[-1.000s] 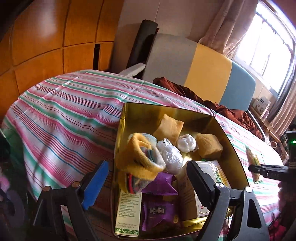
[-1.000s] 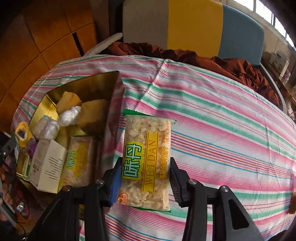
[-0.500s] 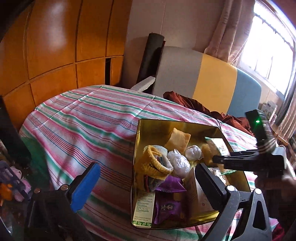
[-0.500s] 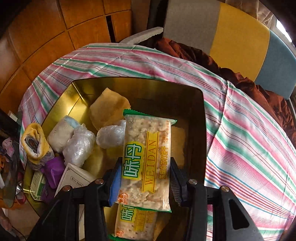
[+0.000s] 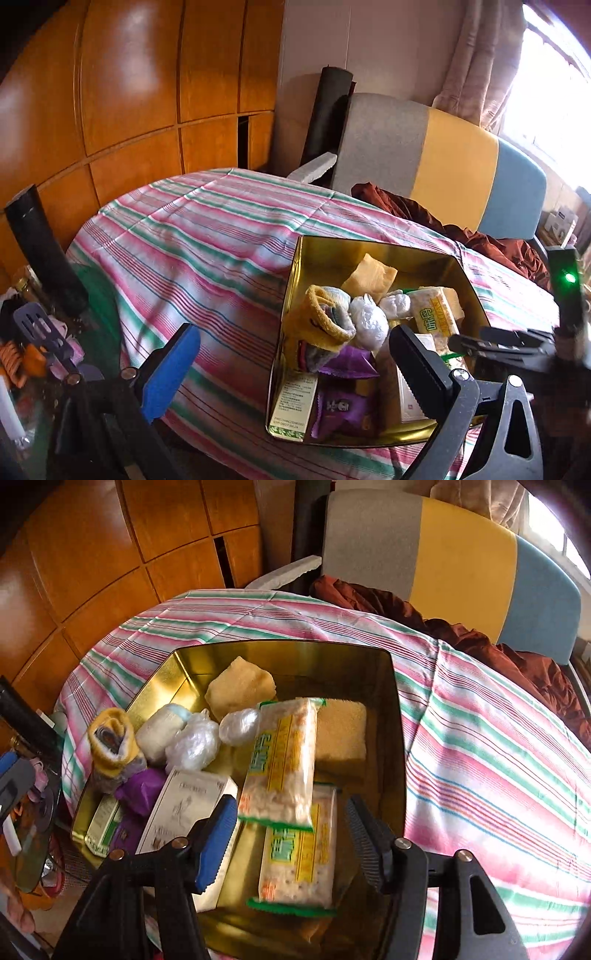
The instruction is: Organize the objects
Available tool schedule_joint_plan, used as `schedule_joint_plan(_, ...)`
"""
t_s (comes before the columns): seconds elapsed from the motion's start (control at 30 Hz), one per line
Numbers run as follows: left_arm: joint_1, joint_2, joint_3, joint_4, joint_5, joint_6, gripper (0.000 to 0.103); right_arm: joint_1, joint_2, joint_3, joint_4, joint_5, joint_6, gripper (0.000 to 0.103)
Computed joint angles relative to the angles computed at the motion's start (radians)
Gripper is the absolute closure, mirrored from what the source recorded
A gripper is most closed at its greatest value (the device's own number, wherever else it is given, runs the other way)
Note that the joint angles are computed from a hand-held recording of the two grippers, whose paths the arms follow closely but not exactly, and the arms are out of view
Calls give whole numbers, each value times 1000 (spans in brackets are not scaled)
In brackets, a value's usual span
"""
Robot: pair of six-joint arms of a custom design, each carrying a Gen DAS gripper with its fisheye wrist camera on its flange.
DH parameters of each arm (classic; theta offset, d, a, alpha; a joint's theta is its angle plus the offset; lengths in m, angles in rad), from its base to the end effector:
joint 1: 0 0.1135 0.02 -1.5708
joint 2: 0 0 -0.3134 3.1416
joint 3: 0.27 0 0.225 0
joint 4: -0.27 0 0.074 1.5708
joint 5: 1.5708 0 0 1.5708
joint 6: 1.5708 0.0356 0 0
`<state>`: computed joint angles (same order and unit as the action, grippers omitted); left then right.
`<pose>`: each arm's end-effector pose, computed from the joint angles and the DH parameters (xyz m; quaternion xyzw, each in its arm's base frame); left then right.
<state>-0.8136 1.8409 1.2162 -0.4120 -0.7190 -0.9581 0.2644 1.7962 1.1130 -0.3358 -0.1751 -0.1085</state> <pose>0.2684 -0.2498 0.2506 -0.1578 0.8938 0.0234 0.4191 0.3394 0.0983 0.2358 -0.2011 0.9375 0.1050 0.2640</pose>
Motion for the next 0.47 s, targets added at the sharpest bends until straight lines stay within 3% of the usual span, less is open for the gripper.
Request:
schedule_joint_plan(0.13,-20,4,15,-28,-17,-20,0,-22,-76,-97,48,-4,18,41)
schedule_joint_plan(0.27,-59,15,26,-46,-96,-17,0,-49,-147,-181,92,-7,34,41)
schedule_joint_plan(0.47,-87,9,36,-40,-110,-2,0,-86,-227,-258,161,12,64,41)
